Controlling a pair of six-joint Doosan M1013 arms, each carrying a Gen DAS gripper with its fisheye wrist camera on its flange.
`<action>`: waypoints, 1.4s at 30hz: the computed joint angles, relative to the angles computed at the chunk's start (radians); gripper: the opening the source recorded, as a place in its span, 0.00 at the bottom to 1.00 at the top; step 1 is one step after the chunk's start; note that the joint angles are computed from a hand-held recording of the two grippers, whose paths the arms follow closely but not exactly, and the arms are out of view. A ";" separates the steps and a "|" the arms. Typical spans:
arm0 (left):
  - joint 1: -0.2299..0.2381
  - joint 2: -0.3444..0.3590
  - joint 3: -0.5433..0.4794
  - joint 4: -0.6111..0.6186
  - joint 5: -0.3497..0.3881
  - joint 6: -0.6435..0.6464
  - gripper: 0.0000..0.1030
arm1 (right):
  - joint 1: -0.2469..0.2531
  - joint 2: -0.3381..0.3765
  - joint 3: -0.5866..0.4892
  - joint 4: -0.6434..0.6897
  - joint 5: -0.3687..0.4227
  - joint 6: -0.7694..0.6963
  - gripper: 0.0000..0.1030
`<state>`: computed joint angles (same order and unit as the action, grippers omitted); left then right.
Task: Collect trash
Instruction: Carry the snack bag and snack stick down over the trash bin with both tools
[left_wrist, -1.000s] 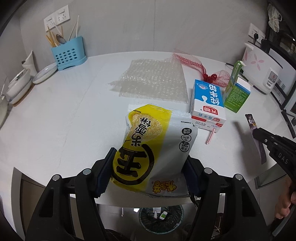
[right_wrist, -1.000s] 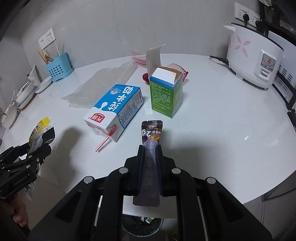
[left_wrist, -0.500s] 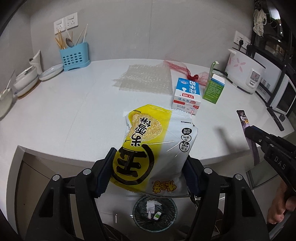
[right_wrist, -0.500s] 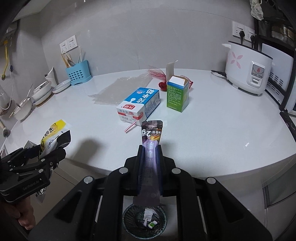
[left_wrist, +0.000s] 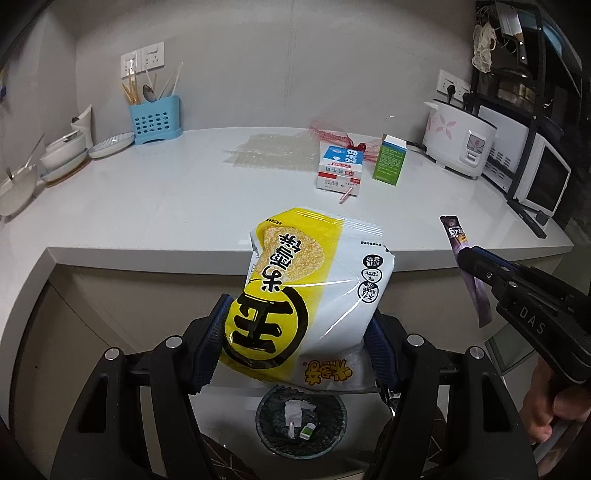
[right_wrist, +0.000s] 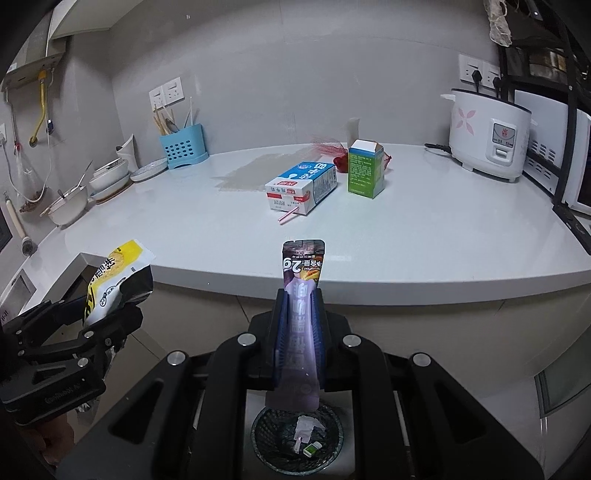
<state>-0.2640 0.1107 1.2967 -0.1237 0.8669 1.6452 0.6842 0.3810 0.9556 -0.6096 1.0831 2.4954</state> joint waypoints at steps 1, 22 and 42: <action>0.001 -0.011 0.020 -0.014 -0.019 0.014 0.64 | 0.005 -0.006 0.017 -0.007 -0.008 0.015 0.12; 0.021 -0.077 0.291 -0.089 -0.190 0.092 0.64 | 0.082 -0.081 0.308 -0.189 -0.123 0.254 0.12; 0.015 0.053 0.412 -0.242 -0.295 0.243 0.63 | 0.037 0.006 0.445 -0.047 -0.243 0.263 0.12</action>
<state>-0.2487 0.1633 1.7091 -0.3658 0.5724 1.8887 0.7207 0.3873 1.4011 -0.6567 0.8402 2.7586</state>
